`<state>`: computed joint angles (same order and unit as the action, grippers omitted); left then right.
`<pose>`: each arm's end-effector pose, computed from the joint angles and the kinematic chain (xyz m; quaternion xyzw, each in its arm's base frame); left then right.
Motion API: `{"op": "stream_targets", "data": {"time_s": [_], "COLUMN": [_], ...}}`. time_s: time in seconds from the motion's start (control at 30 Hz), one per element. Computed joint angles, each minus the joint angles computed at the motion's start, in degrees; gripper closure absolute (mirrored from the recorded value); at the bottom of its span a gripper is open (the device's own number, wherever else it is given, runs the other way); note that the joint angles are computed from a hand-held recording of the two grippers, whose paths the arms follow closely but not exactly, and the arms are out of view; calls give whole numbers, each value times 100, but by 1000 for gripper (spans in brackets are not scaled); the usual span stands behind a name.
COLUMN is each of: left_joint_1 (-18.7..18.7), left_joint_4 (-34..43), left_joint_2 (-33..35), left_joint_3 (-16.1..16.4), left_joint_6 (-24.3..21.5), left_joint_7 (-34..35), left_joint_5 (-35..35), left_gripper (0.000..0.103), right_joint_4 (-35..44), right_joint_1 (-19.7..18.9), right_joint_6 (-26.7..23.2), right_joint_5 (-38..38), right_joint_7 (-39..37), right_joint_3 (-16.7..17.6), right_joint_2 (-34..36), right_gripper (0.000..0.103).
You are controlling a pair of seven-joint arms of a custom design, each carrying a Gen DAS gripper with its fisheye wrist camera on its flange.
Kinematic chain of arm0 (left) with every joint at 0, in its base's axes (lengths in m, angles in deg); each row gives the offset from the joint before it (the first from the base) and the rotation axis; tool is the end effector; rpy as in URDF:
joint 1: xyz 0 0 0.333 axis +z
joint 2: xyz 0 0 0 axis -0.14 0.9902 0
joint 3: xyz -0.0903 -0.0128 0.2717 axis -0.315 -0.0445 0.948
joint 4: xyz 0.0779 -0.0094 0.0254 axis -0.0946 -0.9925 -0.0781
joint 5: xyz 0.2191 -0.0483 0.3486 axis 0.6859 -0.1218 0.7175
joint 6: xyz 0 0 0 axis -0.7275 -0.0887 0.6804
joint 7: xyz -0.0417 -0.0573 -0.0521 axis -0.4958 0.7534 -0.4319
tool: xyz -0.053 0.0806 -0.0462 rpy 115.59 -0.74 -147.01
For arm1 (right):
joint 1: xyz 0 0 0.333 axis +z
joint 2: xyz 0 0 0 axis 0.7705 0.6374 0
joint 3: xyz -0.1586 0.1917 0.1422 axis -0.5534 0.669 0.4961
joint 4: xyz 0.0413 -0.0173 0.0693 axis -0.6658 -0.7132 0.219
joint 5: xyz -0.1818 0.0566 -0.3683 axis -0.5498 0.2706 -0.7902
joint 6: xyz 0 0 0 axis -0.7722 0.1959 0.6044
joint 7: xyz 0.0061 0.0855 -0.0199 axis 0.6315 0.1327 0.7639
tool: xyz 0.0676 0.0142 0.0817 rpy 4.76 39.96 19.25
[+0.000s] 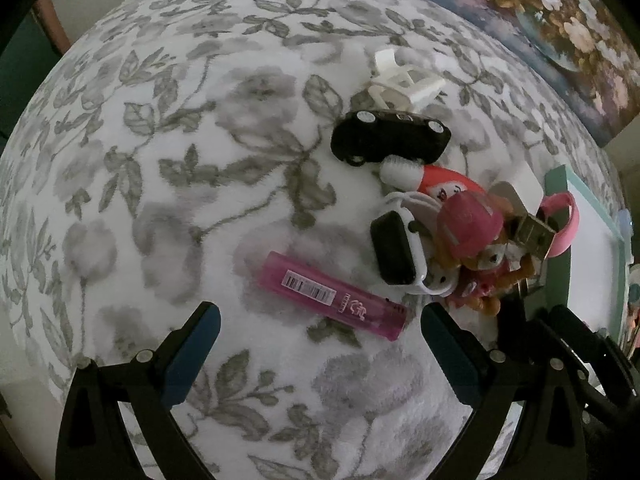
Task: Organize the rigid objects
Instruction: 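Grasp the black charger with the right tool while the left tool grasps the pink barcode stick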
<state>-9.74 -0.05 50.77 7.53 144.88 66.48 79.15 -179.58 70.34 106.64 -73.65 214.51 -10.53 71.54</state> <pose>0.7305 -0.0914 0.4935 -0.5366 0.8373 -0.1043 0.0116 0.6198 0.2660 0.5031 -0.4859 0.8426 -0.1111 0.2038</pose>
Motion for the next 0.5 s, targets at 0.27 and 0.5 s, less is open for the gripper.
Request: {"op": "stream_targets", "data": {"time_s": [0.27,0.5], "left_joint_1": [-88,-283], "left_joint_4": [-458,-933], "left_joint_2": [-207,-359], "left_joint_3": [-33,16], "left_joint_6": [290,851], "left_joint_7": [192,243], "left_joint_5": [69,399], "left_gripper": [3,3], "right_joint_4": [-35,21], "right_joint_1": [-16,-43], "right_joint_6": [-122,-135], "right_joint_5": [-56,154], "right_joint_7": [132,-88], "right_joint_3": [-22,15], "right_joint_2": [1,101], "right_gripper": [49,49]}}
